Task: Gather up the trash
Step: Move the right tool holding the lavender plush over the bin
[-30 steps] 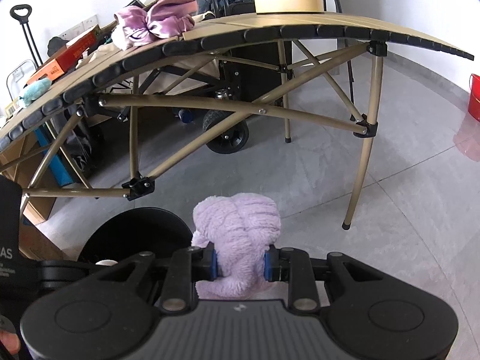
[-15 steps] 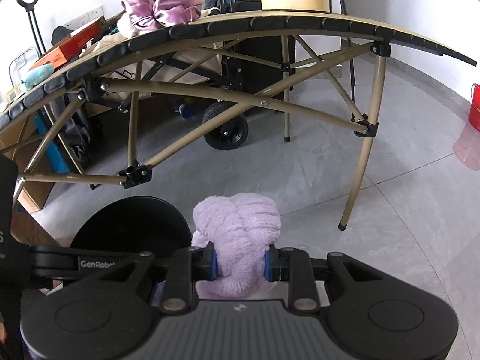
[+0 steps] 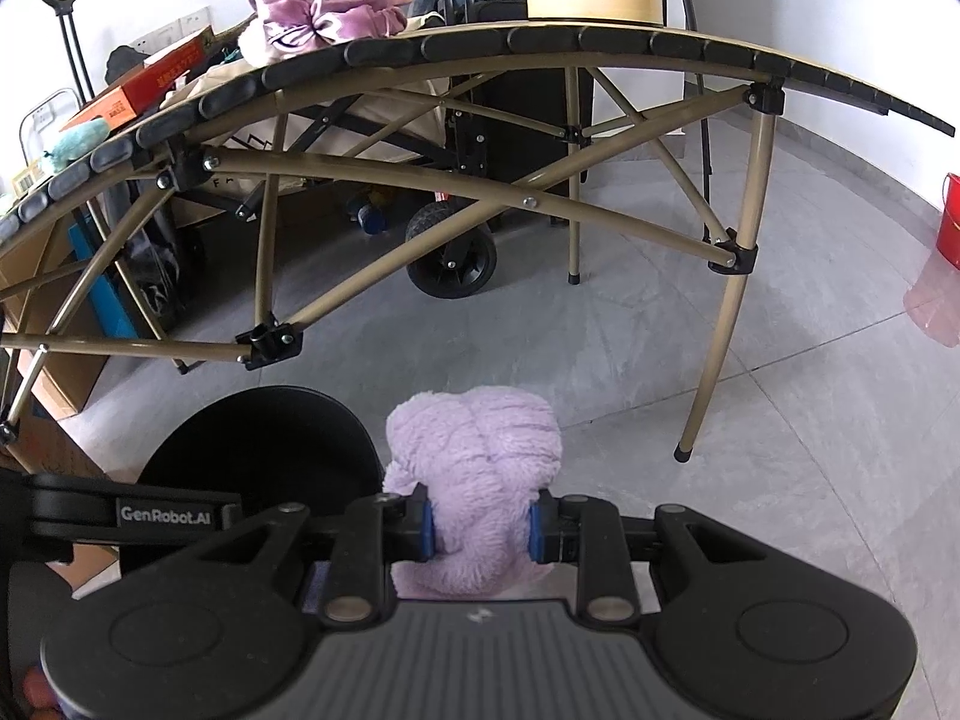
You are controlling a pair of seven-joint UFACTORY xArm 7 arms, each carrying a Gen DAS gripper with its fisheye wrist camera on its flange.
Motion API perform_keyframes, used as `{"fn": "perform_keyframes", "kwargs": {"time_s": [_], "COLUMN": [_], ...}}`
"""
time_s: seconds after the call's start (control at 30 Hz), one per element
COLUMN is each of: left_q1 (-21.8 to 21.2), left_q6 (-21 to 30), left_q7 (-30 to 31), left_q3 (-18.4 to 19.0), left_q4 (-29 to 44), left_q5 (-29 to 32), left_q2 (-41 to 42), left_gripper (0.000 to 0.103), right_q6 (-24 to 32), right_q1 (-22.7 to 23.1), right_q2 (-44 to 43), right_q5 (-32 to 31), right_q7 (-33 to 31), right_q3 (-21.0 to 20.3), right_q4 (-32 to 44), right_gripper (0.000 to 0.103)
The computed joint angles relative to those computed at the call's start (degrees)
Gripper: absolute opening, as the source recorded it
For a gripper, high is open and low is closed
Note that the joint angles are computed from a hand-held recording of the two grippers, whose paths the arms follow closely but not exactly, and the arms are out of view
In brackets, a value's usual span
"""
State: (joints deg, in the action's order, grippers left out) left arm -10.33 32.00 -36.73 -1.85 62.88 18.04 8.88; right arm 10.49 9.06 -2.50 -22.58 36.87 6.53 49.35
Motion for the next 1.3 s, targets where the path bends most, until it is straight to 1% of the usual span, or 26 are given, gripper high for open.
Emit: {"fn": "perform_keyframes", "kwargs": {"time_s": [0.2, 0.33, 0.43, 0.53, 0.63, 0.7, 0.8, 0.87, 1.07, 1.2, 1.3], "left_q1": [0.55, 1.33, 2.59, 3.46, 4.36, 5.06, 6.3, 7.14, 9.66, 11.4, 12.73], "left_q6": [-1.7, -3.07, -3.59, -4.07, -4.08, -3.41, -2.45, -2.07, -0.83, 0.47, 1.14], "left_q7": [1.4, 0.26, 1.88, 2.2, 2.79, 2.11, 2.62, 3.13, 2.65, 3.52, 3.13], "left_q3": [0.04, 0.32, 0.16, 0.1, 0.02, 0.05, 0.3, 0.46, 0.64, 1.26, 1.16], "left_q4": [-2.57, -4.57, -5.91, -7.21, -8.22, -8.54, -8.81, -9.59, -11.12, -11.26, -11.76], "left_q5": [1.03, 3.65, 1.12, 1.33, 0.9, 1.2, 0.0, -0.81, -0.43, -2.09, -1.33], "left_q2": [-2.7, -4.62, -5.91, -7.32, -8.77, -9.66, -10.87, -12.06, -14.82, -16.75, -18.41], "left_gripper": [0.1, 0.1, 0.1, 0.1, 0.1, 0.1, 0.1, 0.1, 0.1, 0.1, 0.1], "right_q6": [-1.42, -3.13, -3.92, -4.61, -5.24, -5.37, -5.14, -5.07, -3.42, -1.82, -0.49], "right_q1": [0.06, 0.22, 0.31, 0.83, 2.02, 2.61, 3.5, 3.65, 5.38, 7.13, 8.34], "right_q2": [-0.44, -0.92, -1.19, -1.41, -1.42, -1.21, -0.76, -0.39, 1.53, 3.17, 4.6], "right_q5": [2.35, 5.07, 6.35, 8.68, 12.33, 13.62, 15.6, 15.15, 14.24, 15.37, 14.5], "right_q7": [-1.44, -3.89, -4.82, -6.58, -9.81, -11.32, -13.32, -12.78, -12.28, -13.76, -13.34], "right_q3": [-0.17, -0.16, 0.15, 0.33, 0.37, 0.64, 0.88, 1.32, 2.16, 2.49, 2.56], "right_q4": [-0.9, -1.7, -1.93, -1.93, -1.69, -1.27, -0.39, 0.27, 3.11, 5.41, 7.26], "right_gripper": [0.026, 0.026, 0.026, 0.026, 0.027, 0.027, 0.027, 0.027, 0.027, 0.027, 0.027]}}
